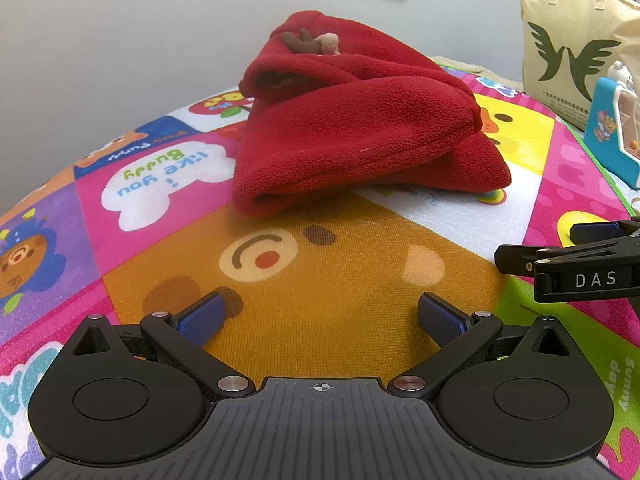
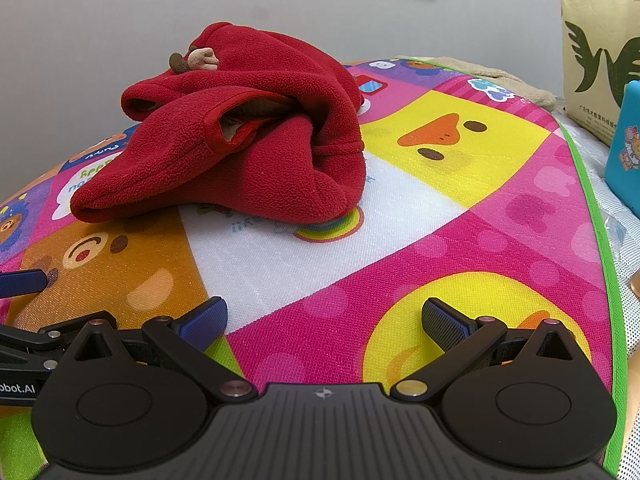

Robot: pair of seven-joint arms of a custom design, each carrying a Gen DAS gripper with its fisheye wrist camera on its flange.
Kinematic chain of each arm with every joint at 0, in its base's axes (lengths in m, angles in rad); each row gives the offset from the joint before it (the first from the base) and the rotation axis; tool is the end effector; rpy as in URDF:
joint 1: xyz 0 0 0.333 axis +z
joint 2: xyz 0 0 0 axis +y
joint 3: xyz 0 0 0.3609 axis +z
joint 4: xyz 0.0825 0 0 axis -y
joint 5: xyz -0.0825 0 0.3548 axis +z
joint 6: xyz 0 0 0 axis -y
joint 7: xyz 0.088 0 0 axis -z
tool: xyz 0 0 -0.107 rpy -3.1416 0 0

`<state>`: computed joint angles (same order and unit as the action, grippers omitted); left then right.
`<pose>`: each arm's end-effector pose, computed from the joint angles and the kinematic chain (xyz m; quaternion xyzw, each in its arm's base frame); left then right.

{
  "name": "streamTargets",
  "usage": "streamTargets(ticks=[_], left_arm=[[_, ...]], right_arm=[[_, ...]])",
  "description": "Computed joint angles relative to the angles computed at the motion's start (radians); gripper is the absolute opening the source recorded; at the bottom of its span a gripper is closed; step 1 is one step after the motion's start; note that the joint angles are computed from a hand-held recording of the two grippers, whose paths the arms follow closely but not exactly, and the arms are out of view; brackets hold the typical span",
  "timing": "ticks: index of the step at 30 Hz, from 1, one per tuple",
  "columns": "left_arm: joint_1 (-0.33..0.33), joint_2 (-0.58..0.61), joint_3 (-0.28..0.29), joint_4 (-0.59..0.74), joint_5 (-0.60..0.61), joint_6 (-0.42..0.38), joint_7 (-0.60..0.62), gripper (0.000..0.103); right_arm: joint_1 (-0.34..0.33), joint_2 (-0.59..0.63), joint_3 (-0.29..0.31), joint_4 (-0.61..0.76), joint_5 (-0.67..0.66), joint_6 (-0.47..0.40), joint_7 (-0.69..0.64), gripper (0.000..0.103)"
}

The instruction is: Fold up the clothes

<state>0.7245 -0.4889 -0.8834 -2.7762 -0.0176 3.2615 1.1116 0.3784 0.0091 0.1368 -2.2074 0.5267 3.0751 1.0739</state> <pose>0.3841 -0.0860 0.4618 -0.7068 0.5666 -0.2589 0.3352 0.4993 0.2358 0.5335 -0.7806 0.4624 -0.1927 0.3738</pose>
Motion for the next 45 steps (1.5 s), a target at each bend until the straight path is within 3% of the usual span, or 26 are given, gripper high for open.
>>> streamTargets(ticks=[39,45], left_arm=[[0.011,0.001,-0.01,0.003,0.005,0.003,-0.003,0.103],[-0.037,0.026,0.043,0.015,-0.004,-0.025,0.007,0.103]], right_arm=[[0.006,-0.004,-0.004,-0.006,0.002,0.003,0.001,0.103],[0.006,-0.004,-0.005,-0.006,0.003,0.002,0.0,0.103]])
